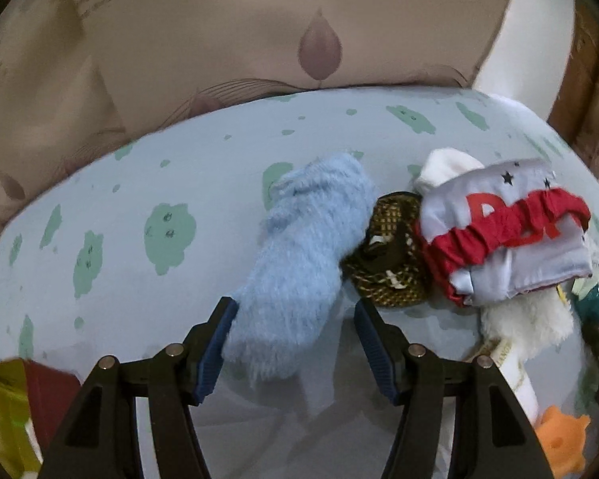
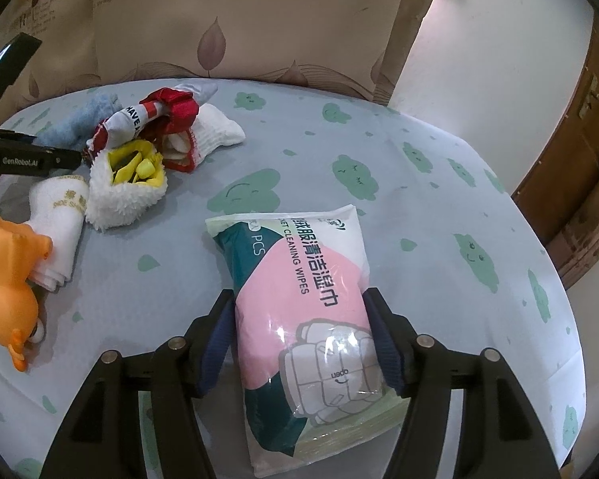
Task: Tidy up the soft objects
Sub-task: 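Grasp the blue sock with the left gripper while the right gripper holds the wipes pack, then carry the blue sock into the tin and open the left gripper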
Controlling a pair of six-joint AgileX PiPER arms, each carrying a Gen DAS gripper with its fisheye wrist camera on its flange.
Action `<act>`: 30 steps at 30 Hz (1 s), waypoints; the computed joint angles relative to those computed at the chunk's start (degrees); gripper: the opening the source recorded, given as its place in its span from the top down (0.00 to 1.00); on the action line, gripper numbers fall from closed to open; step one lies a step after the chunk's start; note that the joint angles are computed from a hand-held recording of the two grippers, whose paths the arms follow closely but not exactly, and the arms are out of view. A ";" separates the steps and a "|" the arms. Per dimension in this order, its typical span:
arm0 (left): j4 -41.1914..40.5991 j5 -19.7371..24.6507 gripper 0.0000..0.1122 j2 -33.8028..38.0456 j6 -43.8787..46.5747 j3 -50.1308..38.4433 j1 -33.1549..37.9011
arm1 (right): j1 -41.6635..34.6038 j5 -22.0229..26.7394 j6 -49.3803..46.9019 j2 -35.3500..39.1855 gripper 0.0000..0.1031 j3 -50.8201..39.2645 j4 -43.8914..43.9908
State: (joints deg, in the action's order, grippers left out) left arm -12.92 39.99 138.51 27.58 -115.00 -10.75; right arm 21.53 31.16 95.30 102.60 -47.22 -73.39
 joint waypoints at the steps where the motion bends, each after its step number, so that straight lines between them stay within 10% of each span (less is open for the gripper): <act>1: -0.56 0.41 0.61 0.10 -0.02 -0.21 0.26 | 0.08 0.10 -0.03 0.04 0.39 -0.03 0.06; 7: -0.61 -1.28 0.84 -1.84 -1.46 2.62 1.20 | 0.19 0.40 -0.18 0.38 0.39 -0.20 0.01; 30: -8.31 -9.09 0.85 -20.15 4.85 26.42 4.53 | 0.33 0.63 -0.61 0.55 0.38 -0.44 0.30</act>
State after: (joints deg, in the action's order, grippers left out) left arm -21.23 30.91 118.36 32.43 -88.58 -6.22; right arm 21.86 31.79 94.69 103.15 -47.66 -73.09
